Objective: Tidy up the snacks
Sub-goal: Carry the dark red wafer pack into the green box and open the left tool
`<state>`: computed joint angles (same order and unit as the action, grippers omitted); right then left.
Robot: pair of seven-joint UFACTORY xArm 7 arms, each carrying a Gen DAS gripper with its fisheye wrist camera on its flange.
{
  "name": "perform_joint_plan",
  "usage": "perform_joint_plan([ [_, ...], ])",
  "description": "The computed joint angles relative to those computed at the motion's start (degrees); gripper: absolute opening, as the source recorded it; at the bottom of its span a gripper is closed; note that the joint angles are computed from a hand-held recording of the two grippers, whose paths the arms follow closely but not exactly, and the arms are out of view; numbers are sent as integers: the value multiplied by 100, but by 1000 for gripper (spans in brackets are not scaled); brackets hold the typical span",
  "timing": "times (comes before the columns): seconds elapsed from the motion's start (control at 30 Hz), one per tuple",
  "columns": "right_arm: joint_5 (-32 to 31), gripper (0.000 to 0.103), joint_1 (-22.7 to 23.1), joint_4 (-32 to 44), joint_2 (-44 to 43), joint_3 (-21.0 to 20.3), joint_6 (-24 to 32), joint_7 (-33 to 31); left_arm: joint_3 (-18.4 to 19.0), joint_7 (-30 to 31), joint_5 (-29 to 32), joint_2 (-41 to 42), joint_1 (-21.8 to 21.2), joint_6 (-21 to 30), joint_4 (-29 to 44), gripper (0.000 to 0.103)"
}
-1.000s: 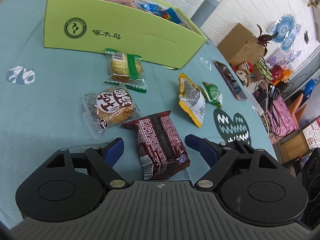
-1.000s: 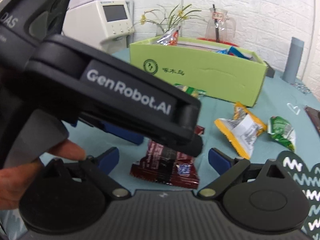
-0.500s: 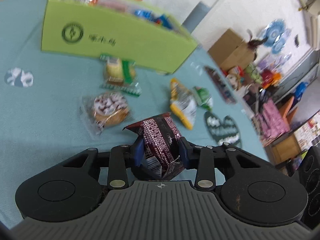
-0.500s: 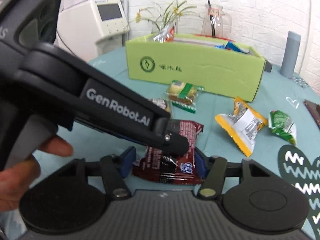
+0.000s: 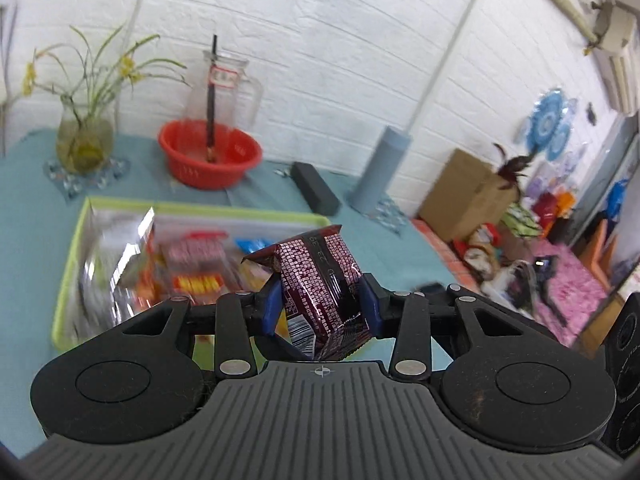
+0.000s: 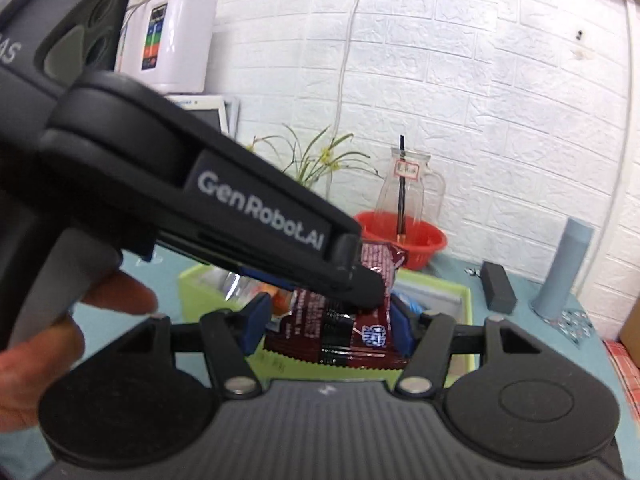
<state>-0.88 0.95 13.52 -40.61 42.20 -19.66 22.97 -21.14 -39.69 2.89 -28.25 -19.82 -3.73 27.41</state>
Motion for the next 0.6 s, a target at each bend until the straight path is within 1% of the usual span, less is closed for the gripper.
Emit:
perform_joint_plan([
  [0.03,-87,63,-441,269,562,165,-326,-138,-38,37,56,238,185,-7,162,19],
  [0.07,-85,63,-697,447,974,274,-526,-311,-13,91,100,476,289,-11,308,19],
  [0.1,-115,63,-1022,677,1506,383,-747,-563,93,169,122,695,290,-25,420,19],
  [0.17,15,63,-1326,892,2105,592,-953,-899,469,380,91,1111,62,-91,585,19],
  [0.23,61,66,-1408,1032,2620,574,-1090,-1215,767,572,13,1428,-178,-199,688,23],
  [0.27,206,67,-1462,1075,2834,646,-1206,-1417,822,639,-10,1511,-221,-293,684,31],
  [0.3,257,73,-1573,1192,3068,704,-1265,-1577,854,677,-53,1547,-243,-367,668,40],
  [0.33,471,78,-1444,1099,3063,688,-1361,-1668,645,644,-95,1485,-33,-482,593,44],
  [0.37,446,79,-1326,995,2924,542,-1404,-1563,197,594,-151,1335,407,-630,477,50],
  [0.4,359,84,-1101,786,2647,283,-1496,-1338,-385,565,-249,1034,942,-755,323,57],
  [0.43,388,90,-944,586,2466,134,-1682,-1241,-755,548,-341,707,1256,-770,188,61],
  [0.47,365,92,-719,358,2164,-92,-1771,-1086,-944,509,-393,361,1368,-751,41,65],
  [0.5,431,92,-524,88,1806,-283,-1814,-995,-913,485,-390,65,1255,-761,-117,67],
  [0.53,584,92,-296,-213,1373,-410,-1745,-910,-731,493,-348,-156,976,-771,-269,67],
  [0.57,770,92,-53,-491,963,-503,-1608,-837,-474,518,-294,-331,602,-740,-404,68],
  [0.6,978,92,258,-811,470,-617,-1352,-722,-240,523,-258,-468,237,-743,-545,68],
])
